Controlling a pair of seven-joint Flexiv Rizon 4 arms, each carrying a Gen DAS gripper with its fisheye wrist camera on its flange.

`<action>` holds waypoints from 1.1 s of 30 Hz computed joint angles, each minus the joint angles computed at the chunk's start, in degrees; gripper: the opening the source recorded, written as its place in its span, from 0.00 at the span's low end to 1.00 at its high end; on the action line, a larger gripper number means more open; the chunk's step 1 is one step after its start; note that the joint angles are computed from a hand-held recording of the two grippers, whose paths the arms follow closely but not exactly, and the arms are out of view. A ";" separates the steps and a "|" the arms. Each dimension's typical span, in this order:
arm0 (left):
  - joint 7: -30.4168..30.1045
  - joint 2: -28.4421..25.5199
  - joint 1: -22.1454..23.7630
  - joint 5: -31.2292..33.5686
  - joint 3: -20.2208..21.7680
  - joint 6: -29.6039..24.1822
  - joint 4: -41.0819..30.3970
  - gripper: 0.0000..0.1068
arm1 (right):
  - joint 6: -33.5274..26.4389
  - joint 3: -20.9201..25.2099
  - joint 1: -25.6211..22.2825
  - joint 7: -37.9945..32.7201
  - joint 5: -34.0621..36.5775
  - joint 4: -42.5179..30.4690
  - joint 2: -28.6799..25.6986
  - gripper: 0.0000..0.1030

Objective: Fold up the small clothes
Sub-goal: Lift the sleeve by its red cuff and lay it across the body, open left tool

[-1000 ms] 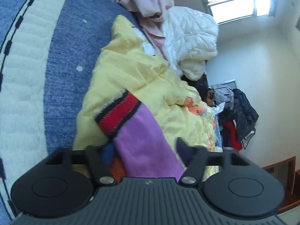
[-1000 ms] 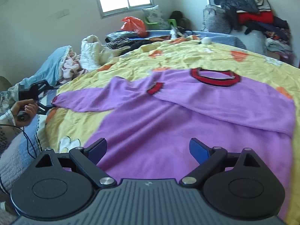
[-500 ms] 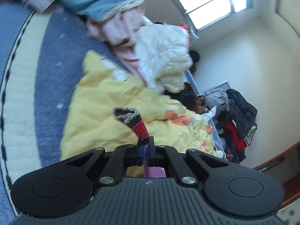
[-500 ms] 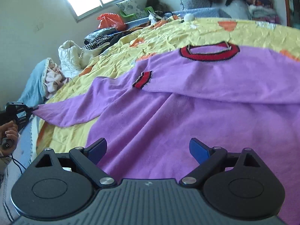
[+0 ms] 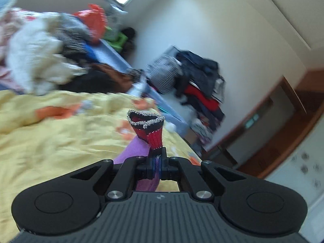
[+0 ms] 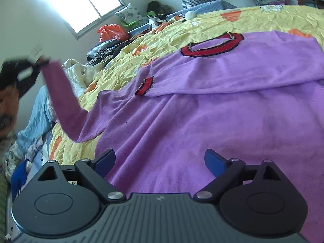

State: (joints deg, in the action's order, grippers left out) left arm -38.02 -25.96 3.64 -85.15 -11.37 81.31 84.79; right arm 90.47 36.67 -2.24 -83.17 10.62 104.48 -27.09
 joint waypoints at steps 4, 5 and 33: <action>-10.48 -8.94 -3.27 16.28 -0.80 -4.39 -10.33 0.02 | 0.10 -0.62 -0.10 0.75 0.69 0.96 0.86 0.93; -13.55 -11.38 -4.39 20.49 -0.39 -5.92 -13.31 0.02 | 0.42 -0.85 -0.09 0.83 0.85 1.32 1.15 0.93; -32.04 -38.83 -18.14 58.51 -2.45 -35.63 -47.23 0.02 | 3.36 -14.11 3.17 9.68 -1.60 12.59 10.69 0.93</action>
